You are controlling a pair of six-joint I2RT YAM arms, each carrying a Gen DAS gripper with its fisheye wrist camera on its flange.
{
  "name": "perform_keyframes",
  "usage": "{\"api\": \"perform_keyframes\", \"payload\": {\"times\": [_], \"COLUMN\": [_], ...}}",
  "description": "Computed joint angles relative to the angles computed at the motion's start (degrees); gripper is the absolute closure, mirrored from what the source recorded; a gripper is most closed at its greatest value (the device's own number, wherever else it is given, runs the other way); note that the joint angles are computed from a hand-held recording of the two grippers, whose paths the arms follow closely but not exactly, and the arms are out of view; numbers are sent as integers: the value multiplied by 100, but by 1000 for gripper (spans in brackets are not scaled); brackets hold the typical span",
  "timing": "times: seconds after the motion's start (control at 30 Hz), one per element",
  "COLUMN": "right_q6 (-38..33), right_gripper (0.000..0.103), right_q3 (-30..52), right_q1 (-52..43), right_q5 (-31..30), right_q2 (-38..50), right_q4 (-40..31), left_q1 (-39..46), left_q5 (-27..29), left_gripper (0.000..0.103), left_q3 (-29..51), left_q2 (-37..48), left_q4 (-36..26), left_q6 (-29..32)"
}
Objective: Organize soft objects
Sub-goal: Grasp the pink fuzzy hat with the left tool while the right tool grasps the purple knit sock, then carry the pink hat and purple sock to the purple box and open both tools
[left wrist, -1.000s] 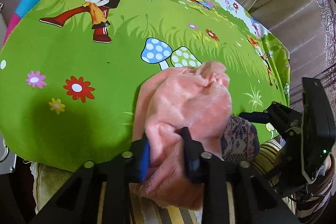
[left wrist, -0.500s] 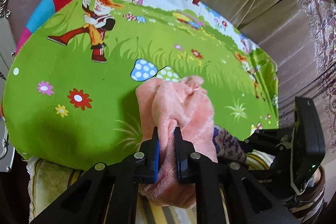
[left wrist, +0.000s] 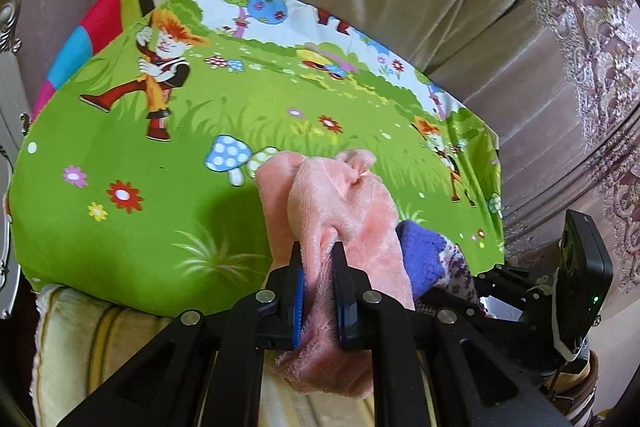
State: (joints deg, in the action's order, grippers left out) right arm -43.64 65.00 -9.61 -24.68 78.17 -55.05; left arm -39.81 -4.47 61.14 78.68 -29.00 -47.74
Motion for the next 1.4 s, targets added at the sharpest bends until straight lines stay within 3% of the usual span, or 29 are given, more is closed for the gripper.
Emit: {"api": "perform_keyframes", "payload": {"times": [0.47, 0.87, 1.17, 1.4], "right_q6": [-551, -1179, -1203, -942], "right_gripper": [76, 76, 76, 76], "right_q3": [99, 627, 993, 1374], "right_q1": [-2084, -3980, -5104, -5766], "right_q5": [-536, -1044, -1059, -1083], "right_q2": [-534, -71, 425, 864], "right_q4": [-406, -769, -495, -207], "left_q1": [-1091, -1829, -2240, -2437], "left_q5": [-356, -391, -319, -131], "left_gripper": [91, 91, 91, 91], "left_q3": [1384, 2886, 4414, 6271], "left_q2": [1068, 2258, 3406, 4659], "left_q4": [-144, -381, -749, -1473], "left_q6": [-31, 32, 96, 247]}}
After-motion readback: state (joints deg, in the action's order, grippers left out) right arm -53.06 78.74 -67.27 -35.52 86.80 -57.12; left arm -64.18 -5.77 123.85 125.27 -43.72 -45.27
